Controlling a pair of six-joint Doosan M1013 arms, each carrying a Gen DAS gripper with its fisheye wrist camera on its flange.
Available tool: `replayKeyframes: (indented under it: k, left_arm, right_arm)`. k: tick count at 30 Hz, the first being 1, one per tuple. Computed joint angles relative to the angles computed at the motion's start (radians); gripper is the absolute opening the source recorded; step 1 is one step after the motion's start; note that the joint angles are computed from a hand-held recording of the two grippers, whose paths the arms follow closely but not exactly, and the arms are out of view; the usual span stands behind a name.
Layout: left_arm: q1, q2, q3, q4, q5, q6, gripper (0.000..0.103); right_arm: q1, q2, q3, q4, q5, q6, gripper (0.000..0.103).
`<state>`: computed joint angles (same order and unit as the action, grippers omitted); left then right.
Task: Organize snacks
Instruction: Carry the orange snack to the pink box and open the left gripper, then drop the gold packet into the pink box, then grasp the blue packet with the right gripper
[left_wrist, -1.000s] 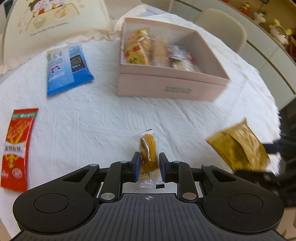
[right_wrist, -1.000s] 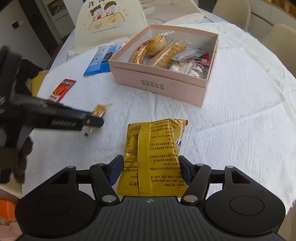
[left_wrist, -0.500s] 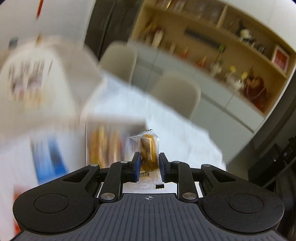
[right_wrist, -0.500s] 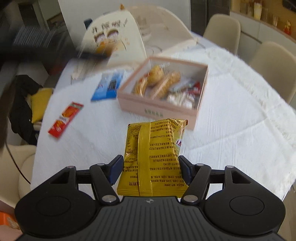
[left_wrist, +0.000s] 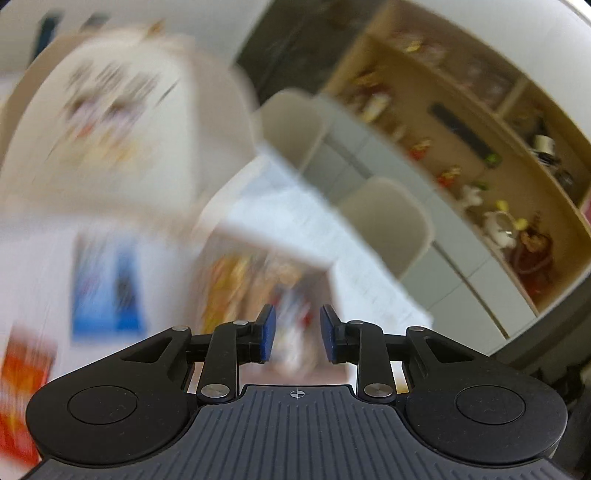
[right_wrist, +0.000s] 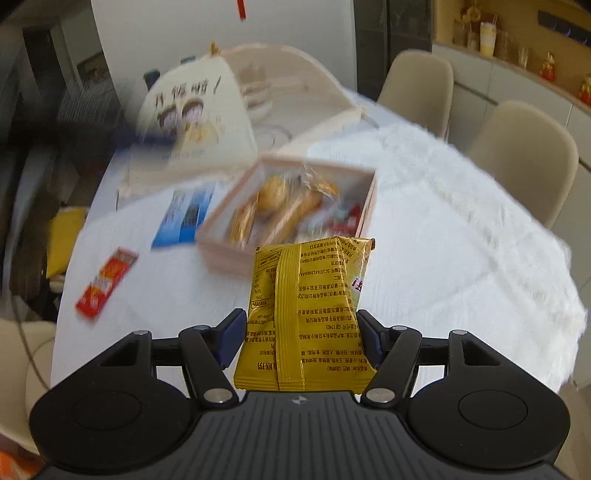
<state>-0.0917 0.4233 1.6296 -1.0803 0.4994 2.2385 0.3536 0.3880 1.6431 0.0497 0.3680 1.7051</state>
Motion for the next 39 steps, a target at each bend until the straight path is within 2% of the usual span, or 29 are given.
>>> replayKeyframes:
  k: [4, 5, 7, 9, 12, 15, 20, 22, 25, 28, 31, 36, 38, 39]
  left_arm:
    - [0.026, 0.007, 0.078, 0.114, 0.034, -0.202, 0.03]
    - [0.029, 0.009, 0.091, 0.143, 0.033, -0.245, 0.03]
    - [0.034, 0.003, 0.122, 0.194, 0.014, -0.316, 0.03]
    - [0.04, -0.013, 0.148, 0.257, -0.021, -0.368, 0.03]
    - [0.044, -0.04, 0.172, 0.422, -0.097, -0.5, 0.03]
    - [0.053, -0.056, 0.187, 0.651, -0.157, -0.696, 0.03]
    - [0.09, -0.037, 0.164, 0.931, -0.177, -0.972, 0.03]
    - [0.101, -0.019, 0.139, 1.032, -0.163, -1.064, 0.03]
    - [0.106, 0.011, 0.103, 1.086, -0.112, -1.091, 0.03]
    - [0.091, 0.045, 0.066, 1.126, -0.018, -1.08, 0.032]
    - [0.08, 0.036, 0.084, 1.177, -0.037, -1.117, 0.033]
    - [0.086, 0.026, 0.1, 1.115, -0.044, -1.064, 0.035]
    - [0.093, 0.026, 0.103, 1.076, -0.052, -1.036, 0.035]
    - [0.097, 0.028, 0.103, 1.054, -0.055, -1.019, 0.035]
  right_arm:
    - [-0.02, 0.035, -0.107, 0.081, -0.015, -0.108, 0.065]
    - [-0.022, 0.054, -0.149, 0.07, -0.006, -0.099, 0.07]
    - [-0.029, 0.103, -0.247, 0.055, 0.05, -0.073, 0.083]
    - [-0.044, 0.154, -0.338, 0.153, 0.133, -0.129, 0.083]
    - [-0.044, 0.202, -0.401, 0.154, 0.189, -0.101, 0.083]
    - [-0.033, 0.231, -0.421, 0.186, 0.221, -0.14, 0.083]
    - [0.001, 0.299, -0.483, 0.261, 0.32, -0.24, 0.083]
    - [0.014, 0.324, -0.512, 0.314, 0.363, -0.29, 0.083]
    - [0.04, 0.367, -0.571, 0.364, 0.405, -0.35, 0.083]
    - [0.075, 0.44, -0.685, 0.339, 0.44, -0.332, 0.083]
    - [0.099, 0.544, -0.851, 0.284, 0.537, -0.22, 0.083]
    - [0.132, 0.731, -1.148, 0.111, 0.703, -0.009, 0.083]
    - [0.136, 0.778, -1.226, 0.056, 0.751, 0.047, 0.083]
    - [0.137, 0.799, -1.259, 0.047, 0.772, 0.057, 0.087]
